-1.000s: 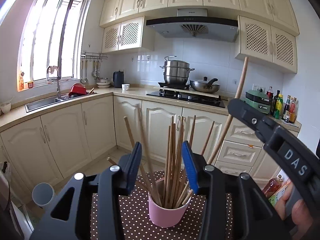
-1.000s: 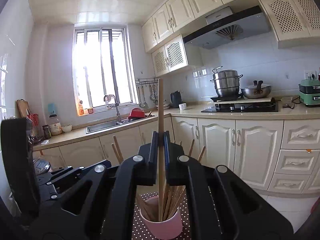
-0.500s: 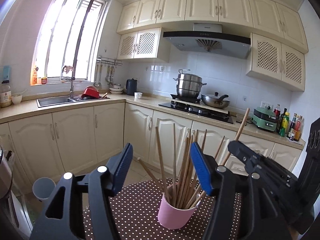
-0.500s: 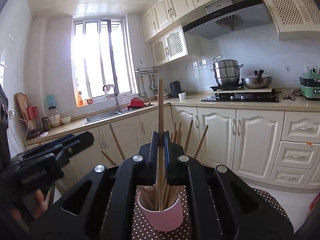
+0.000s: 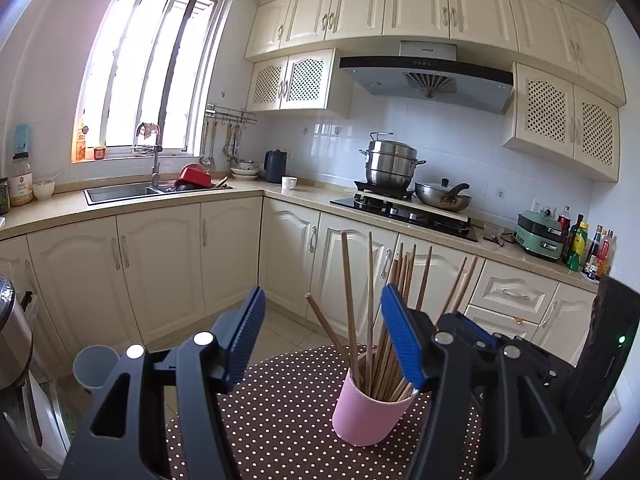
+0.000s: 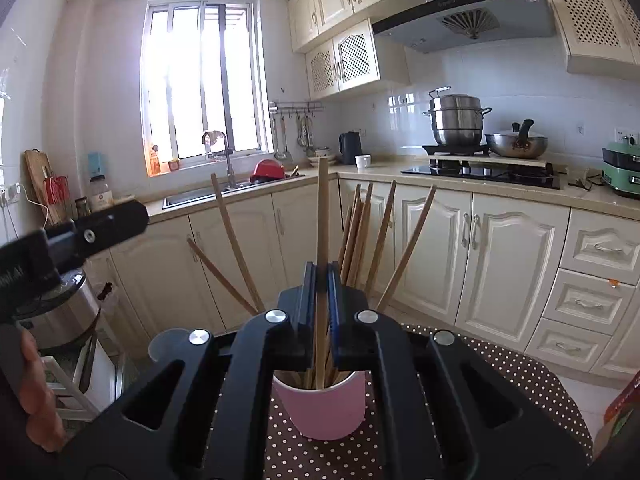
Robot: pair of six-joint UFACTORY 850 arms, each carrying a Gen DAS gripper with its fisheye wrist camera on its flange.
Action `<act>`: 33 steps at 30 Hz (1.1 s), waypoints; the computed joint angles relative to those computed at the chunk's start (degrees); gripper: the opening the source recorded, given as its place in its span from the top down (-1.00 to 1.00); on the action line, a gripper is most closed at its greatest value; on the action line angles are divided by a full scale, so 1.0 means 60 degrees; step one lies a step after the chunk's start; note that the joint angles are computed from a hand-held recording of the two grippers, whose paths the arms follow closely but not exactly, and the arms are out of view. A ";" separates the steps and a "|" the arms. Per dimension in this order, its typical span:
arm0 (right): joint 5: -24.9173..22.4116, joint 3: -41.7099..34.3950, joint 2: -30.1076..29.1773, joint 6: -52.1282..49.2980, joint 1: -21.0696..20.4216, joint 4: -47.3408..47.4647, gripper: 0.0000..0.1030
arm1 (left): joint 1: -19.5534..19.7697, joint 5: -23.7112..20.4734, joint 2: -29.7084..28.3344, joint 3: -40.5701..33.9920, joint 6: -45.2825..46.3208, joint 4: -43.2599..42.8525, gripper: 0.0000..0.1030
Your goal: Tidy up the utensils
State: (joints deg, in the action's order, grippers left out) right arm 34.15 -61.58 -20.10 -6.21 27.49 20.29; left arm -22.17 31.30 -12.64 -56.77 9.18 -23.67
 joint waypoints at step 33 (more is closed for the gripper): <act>0.1105 0.2127 0.2604 -0.1947 0.1156 0.2039 0.11 | -0.0495 0.0049 0.2151 0.1749 0.0650 -0.0657 -0.29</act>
